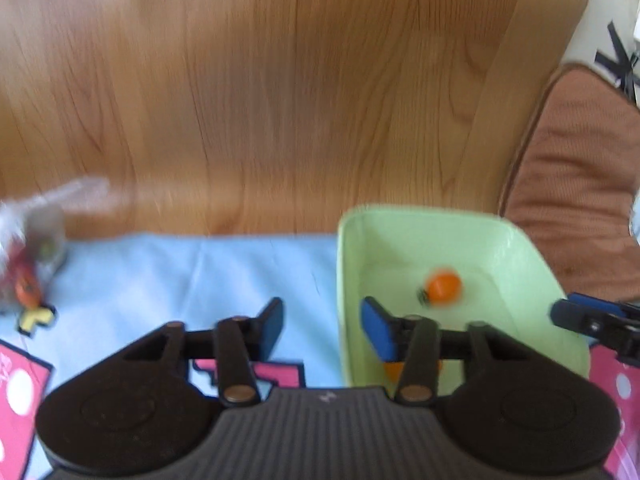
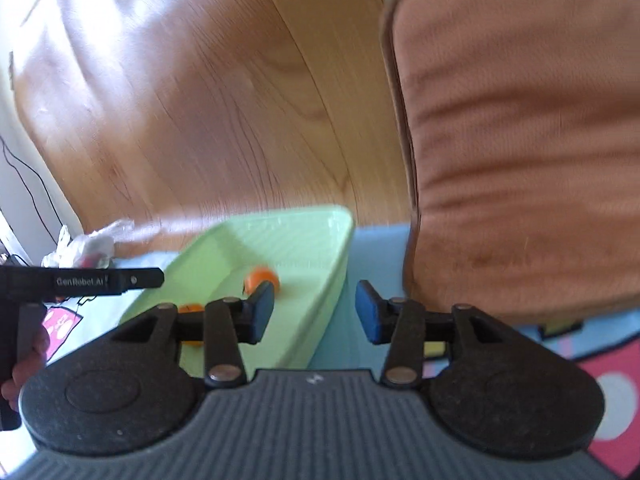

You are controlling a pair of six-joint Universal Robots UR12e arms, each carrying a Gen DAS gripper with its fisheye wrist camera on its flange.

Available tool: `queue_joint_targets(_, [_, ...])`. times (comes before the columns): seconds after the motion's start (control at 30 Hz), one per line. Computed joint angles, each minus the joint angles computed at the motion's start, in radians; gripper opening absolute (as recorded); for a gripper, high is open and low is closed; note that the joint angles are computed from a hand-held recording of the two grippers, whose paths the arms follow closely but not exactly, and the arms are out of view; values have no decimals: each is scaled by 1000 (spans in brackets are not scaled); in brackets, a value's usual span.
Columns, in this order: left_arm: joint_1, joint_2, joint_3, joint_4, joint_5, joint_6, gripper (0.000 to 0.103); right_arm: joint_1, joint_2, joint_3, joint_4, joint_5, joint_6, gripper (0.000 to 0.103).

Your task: Organize fruits

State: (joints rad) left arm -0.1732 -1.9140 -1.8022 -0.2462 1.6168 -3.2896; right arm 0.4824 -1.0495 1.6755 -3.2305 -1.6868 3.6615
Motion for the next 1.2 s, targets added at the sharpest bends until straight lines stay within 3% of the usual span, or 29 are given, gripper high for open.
queue_joint_targets(0.03, [2,1,2,-24,-17,8,24,-4,1,-4,24,23,18,45])
queue_joint_targets(0.1, [7,5,-5,-33,-60,14,12,-12,5,-10,50,84,49,30])
queue_joint_targets(0.13, [2,6,-9,-29,-54,11,12,-16,7,-8,43,111,67,28])
queue_joint_targets(0.23, [-7,14,-14,-41,-34,0,11,-4,12,-17,58,77,64,25])
queue_joint_targets(0.47, [-25,35,-39,-33,37,9,17,8,17,-31,69,84,22,30])
queue_joint_targets(0.53, [-29,55,-69,35,62,11,18,14,8,-17,45,49,28,31])
queue_joint_targets(0.6, [-35,89,-122,156,80,13,18,20,-13,23,-22,14,30,34])
queue_joint_targets(0.77, [-38,189,-294,385,-16,12,18,55,-84,166,-190,9,-35,33])
queue_joint_targets(0.83, [-46,213,-350,424,-43,-9,18,86,-97,204,-231,6,-98,31])
queue_joint_targets(0.97, [-84,218,-417,455,-46,-68,18,148,-87,214,-238,-101,-195,32])
queue_joint_targets(1.07, [-96,206,-426,447,-94,-102,18,144,-76,198,-187,-115,-168,32])
queue_joint_targets(1.13, [-118,189,-419,464,-70,-81,18,140,-73,190,-168,-131,-173,32])
queue_joint_targets(1.2, [-144,168,-410,491,-39,-31,18,121,-80,191,-140,-74,-172,33])
